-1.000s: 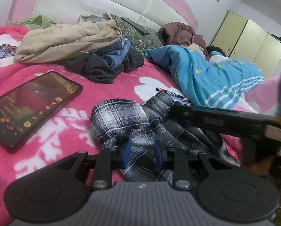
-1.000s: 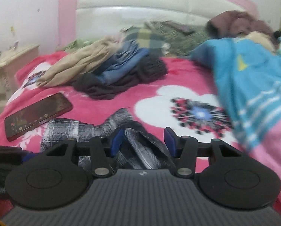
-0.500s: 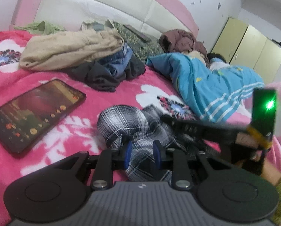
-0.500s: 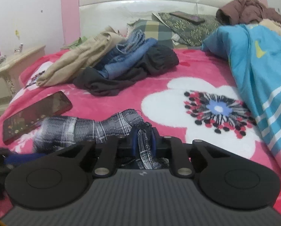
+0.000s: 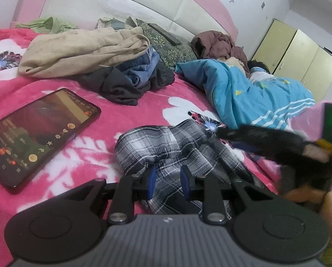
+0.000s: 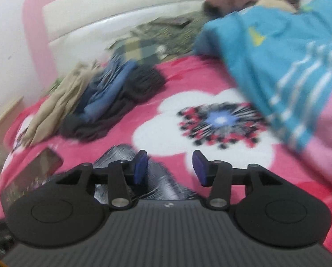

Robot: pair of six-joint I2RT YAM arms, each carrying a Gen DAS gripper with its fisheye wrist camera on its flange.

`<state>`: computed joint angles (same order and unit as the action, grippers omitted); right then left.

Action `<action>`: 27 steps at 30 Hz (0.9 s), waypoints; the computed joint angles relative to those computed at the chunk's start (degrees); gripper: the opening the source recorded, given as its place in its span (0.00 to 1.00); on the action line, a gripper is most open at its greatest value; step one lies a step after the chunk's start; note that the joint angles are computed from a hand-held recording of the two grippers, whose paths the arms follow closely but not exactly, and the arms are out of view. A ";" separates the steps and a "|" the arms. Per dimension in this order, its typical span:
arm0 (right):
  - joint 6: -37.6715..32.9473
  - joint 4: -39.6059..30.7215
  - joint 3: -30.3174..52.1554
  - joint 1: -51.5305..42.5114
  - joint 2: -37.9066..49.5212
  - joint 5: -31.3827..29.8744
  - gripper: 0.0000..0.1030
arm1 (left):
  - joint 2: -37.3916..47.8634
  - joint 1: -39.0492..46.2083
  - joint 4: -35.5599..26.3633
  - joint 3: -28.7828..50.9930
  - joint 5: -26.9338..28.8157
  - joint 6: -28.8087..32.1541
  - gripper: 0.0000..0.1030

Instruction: Fold clothes

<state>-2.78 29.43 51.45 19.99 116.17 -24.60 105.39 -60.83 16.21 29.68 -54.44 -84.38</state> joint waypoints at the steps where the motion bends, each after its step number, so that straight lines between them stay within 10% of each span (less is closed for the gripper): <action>1: 0.67 0.69 -1.86 -1.00 -2.39 1.16 0.44 | -0.07 0.05 0.13 -0.10 0.07 0.07 0.25; 6: 1.01 0.70 -13.54 -10.49 -19.68 2.68 0.45 | 0.04 0.16 0.33 -0.20 0.09 0.21 0.24; 12: -16.12 -11.92 -24.66 -26.23 -37.62 -2.92 0.37 | 0.49 0.00 -1.98 0.92 -0.46 -1.16 0.22; 19: -35.77 -10.50 -31.52 -28.98 -32.61 0.22 0.29 | 1.64 -0.53 -4.68 2.61 -1.54 -1.71 0.22; 27: -38.58 -10.12 -26.20 -29.19 -23.12 -1.83 0.29 | 2.03 -0.36 -5.12 3.21 -1.70 -1.35 0.22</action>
<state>-41.36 19.31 25.25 -9.20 93.05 -26.43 107.41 -61.18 11.08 32.89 -56.14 -85.73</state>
